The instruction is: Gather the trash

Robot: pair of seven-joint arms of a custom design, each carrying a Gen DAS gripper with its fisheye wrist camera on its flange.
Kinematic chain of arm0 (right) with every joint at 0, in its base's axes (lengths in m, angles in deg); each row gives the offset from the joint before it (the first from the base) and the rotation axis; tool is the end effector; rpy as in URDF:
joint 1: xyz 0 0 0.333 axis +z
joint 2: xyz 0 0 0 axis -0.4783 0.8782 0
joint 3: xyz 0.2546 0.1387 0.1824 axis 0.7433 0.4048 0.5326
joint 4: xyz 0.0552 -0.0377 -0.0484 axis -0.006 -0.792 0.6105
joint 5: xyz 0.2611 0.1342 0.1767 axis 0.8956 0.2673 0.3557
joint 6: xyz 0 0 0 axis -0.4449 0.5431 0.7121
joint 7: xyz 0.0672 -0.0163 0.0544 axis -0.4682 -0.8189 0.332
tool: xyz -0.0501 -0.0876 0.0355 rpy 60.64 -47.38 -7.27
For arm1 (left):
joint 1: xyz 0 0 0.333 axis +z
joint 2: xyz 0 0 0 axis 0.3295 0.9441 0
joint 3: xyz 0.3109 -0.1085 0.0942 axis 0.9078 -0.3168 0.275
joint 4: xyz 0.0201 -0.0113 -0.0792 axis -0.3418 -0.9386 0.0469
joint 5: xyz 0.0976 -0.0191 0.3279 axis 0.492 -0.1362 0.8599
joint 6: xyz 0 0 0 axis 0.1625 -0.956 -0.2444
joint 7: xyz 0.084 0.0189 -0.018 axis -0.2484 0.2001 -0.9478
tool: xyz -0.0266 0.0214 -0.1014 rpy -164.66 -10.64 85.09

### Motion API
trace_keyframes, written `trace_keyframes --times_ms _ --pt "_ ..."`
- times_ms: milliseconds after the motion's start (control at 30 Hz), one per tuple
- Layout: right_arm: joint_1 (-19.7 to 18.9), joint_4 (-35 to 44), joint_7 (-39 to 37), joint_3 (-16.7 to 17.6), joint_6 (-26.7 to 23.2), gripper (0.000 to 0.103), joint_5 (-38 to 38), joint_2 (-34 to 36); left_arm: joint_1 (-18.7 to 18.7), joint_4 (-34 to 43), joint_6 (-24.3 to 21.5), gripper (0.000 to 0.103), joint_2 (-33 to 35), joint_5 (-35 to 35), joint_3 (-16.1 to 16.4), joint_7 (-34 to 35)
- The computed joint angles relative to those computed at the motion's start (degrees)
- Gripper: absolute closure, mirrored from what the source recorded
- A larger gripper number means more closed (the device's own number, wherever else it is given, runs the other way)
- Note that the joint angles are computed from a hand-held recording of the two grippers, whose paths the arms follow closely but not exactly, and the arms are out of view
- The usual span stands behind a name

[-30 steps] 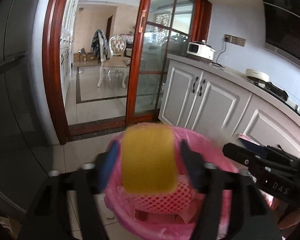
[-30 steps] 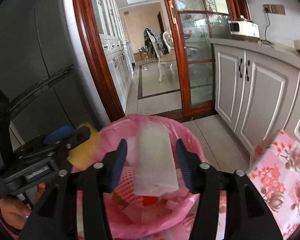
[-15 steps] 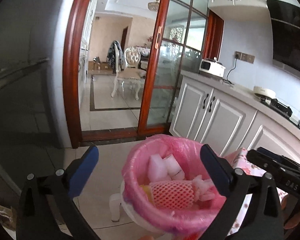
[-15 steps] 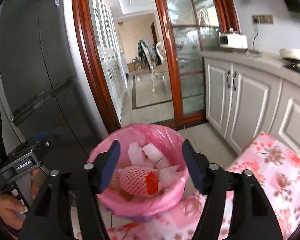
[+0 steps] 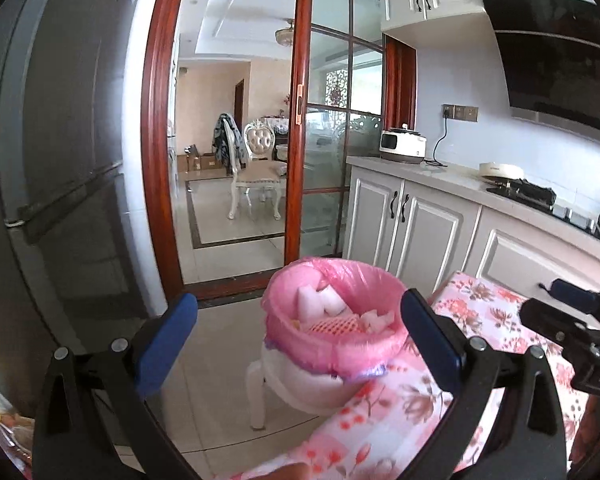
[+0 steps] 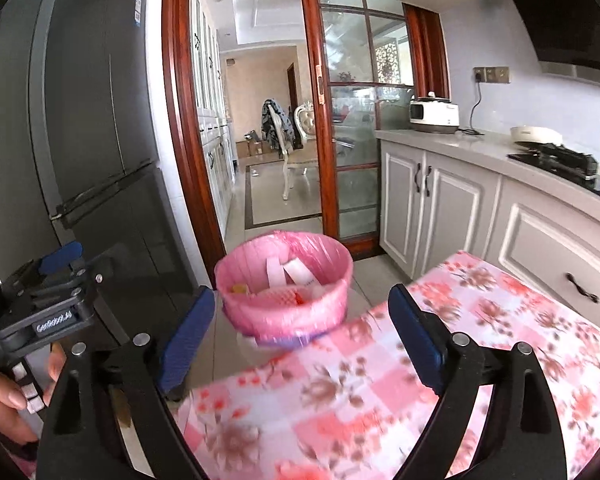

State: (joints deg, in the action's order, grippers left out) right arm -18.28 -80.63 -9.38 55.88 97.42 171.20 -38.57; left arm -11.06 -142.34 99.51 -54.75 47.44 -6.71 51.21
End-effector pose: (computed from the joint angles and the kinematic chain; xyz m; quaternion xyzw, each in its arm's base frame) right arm 0.6270 0.1725 0.5090 -0.7636 0.3558 -0.1630 0.5135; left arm 0.5289 -0.3455 0.4769 -0.7291 0.3895 -0.2850 0.4853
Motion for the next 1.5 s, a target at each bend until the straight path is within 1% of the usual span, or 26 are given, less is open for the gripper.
trace_keyframes --times_ms 33,100,200,267,333,433,467,533,600,733,1067,1133,1500 --pt "-0.5 -1.2 -0.8 0.0 -0.3 0.019 1.0 -0.9 -0.4 -0.5 -0.1 0.004 -0.4 -0.4 -0.4 0.0" --pt "-1.5 -4.5 -2.9 -0.4 -1.4 0.019 4.0 -3.5 -0.5 -1.8 1.2 0.005 -1.5 0.0 -0.9 -0.4" --pt "-1.6 -7.5 -5.1 -1.7 -2.5 0.018 6.3 -6.3 -1.0 -2.8 2.1 0.005 -2.7 -0.3 -1.9 0.3" --pt "-1.1 -8.9 -6.9 -2.5 -2.1 0.018 7.6 -7.6 -1.7 -3.8 1.6 0.004 -3.7 -0.2 -2.6 0.5" --pt "-0.9 -10.4 -7.4 -3.2 -3.1 0.018 8.6 -9.0 -2.1 -4.3 1.2 0.005 -4.2 0.3 -3.1 0.0" --pt "-0.5 -11.6 -8.1 -4.2 -3.6 0.018 10.0 -10.3 -3.2 -4.7 -0.5 0.005 -4.7 0.8 -4.0 -0.4" --pt "-0.3 -12.1 -8.6 -4.4 -3.5 0.018 10.3 -10.8 -3.8 -4.4 -1.8 0.005 -4.6 0.6 -4.3 -0.2" --pt "0.0 -12.8 -9.3 -4.8 -3.8 0.018 10.7 -11.6 -4.1 -4.3 -1.7 0.005 -4.6 0.8 -4.6 0.1" --pt "0.5 -13.3 -10.3 -5.0 -3.3 0.018 11.3 -12.2 -4.1 -4.5 -0.7 0.005 -4.8 0.7 -4.8 1.0" --pt "1.1 -13.2 -10.0 -5.3 -2.8 0.018 10.6 -12.1 -4.4 -3.5 -0.1 0.005 -4.1 0.1 -4.8 2.9" --pt "1.3 -13.1 -9.4 -5.4 -2.6 0.018 10.1 -11.8 -4.5 -3.5 1.3 0.005 -3.9 0.2 -4.3 1.7" --pt "1.3 -13.2 -9.6 -5.4 -2.5 0.018 10.1 -11.8 -4.7 -3.4 0.8 0.005 -3.8 0.3 -4.3 1.5" --pt "1.7 -13.5 -10.6 -5.2 -2.0 0.018 10.6 -11.8 -4.3 -4.2 1.5 0.005 -4.1 0.7 -4.3 0.8"
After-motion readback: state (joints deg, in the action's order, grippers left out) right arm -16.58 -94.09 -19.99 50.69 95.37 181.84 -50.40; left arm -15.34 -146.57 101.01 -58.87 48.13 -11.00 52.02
